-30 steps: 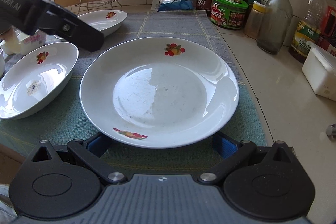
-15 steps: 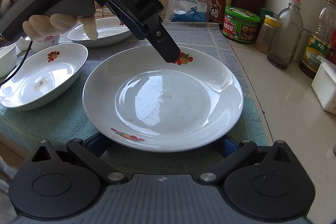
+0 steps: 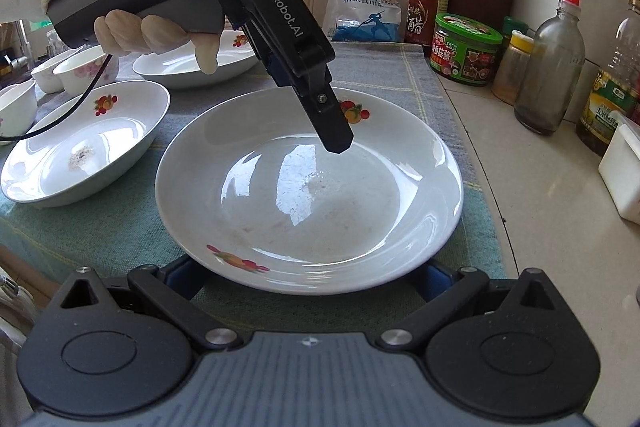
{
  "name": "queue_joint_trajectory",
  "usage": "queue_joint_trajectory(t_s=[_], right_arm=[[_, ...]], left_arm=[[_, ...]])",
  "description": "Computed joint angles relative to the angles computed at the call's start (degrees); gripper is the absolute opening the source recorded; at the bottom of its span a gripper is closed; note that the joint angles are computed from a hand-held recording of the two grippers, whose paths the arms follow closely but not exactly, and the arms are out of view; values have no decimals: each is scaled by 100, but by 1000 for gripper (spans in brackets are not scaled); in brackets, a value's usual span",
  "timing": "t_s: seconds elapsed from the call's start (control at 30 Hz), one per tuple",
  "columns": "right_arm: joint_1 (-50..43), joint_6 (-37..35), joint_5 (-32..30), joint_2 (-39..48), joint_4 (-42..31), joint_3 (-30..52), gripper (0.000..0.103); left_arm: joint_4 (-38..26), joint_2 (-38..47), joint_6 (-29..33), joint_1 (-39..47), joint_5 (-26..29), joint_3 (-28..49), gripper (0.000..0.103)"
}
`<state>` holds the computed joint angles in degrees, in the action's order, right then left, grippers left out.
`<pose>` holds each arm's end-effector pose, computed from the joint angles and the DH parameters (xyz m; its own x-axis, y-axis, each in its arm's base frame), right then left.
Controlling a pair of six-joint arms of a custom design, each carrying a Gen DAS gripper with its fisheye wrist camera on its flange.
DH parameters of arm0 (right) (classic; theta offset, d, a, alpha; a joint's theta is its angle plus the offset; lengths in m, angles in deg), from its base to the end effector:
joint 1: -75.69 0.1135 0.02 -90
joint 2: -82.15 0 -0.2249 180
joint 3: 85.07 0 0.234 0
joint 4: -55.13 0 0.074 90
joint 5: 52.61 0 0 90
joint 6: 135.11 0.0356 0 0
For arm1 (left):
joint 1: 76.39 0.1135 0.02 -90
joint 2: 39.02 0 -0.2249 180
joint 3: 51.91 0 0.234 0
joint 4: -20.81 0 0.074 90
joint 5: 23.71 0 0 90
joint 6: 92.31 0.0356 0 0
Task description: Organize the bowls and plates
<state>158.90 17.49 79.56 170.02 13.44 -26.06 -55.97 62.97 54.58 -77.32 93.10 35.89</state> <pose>0.0533 0.2454 0.1306 -0.6812 -0.1560 -0.7152 -0.2275 0.9738 0.0043 0.2915 -0.0208 0.1704 -0.5404 0.7565 -0.3685 0.8411 0.4739 -0.2605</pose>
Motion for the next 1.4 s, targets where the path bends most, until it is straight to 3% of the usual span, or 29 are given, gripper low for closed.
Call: queue_joint_trajectory(t_s=[0.6,0.83,1.4], right_arm=[[-275,-226,-510,-186,-202,182,103],[-640,-855,-533,-381,-108,150,103],[-2058,-2743,-1280,-610,1087,-313,103]], left_arm=[[-174,201,79,43,51,246,81],[-255,355,-21,91,306,700,81],[28,1387,-718,-90,481,2004,81]])
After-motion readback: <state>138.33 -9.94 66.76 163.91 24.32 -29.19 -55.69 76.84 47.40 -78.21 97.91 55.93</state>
